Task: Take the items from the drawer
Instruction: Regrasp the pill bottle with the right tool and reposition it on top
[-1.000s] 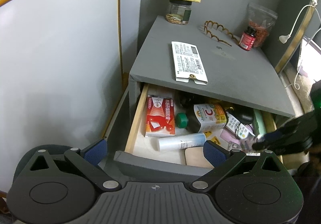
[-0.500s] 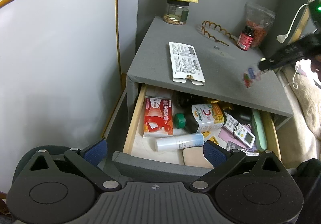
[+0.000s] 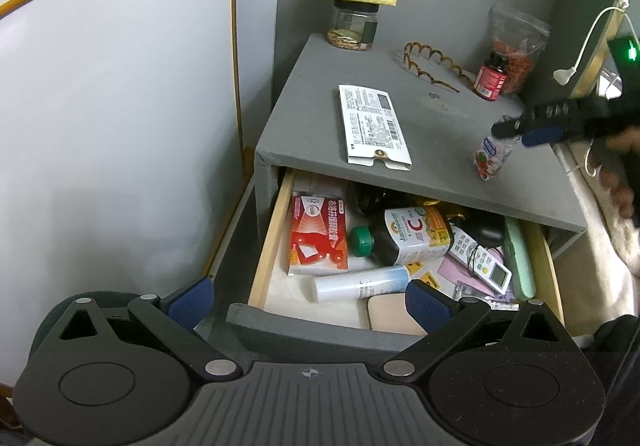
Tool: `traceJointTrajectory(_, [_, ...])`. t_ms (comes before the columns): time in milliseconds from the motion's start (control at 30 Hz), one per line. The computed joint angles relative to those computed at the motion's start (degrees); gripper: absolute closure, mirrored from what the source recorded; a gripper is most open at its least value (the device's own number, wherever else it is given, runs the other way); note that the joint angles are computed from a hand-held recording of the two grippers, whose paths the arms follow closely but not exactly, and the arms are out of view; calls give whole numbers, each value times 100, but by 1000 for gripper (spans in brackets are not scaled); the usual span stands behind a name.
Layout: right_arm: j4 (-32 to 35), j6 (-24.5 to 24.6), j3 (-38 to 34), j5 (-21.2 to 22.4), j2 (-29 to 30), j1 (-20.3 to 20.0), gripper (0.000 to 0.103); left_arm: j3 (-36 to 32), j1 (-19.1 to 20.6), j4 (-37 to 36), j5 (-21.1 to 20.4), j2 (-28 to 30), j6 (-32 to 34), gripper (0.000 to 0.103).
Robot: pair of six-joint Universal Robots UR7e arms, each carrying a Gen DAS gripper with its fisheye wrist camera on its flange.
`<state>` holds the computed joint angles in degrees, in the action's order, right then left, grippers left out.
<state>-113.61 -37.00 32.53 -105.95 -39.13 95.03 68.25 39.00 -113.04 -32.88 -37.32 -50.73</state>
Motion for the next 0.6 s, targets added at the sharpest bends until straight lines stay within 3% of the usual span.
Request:
traceJointTrajectory(67, [-763, -155, 688, -56, -203, -51, 34, -7, -1, 9, -11, 7, 4, 2])
traceJointTrajectory(167, [-1388, -407, 1193, -138, -250, -116, 64, -11, -2, 42, -19, 12, -12, 2])
traceJointTrajectory(333, [-1911, -322, 1073, -117, 46, -63, 65, -4, 5, 57, 7, -3, -40, 2])
traceJointTrajectory(533, [-1667, -177, 167, -282, 674, 54, 63, 10, 15, 31, -21, -28, -82, 2])
traceJointTrajectory(600, [-2035, -58, 570, -280, 480, 58, 51, 17, 13, -19, -33, -33, -63, 2])
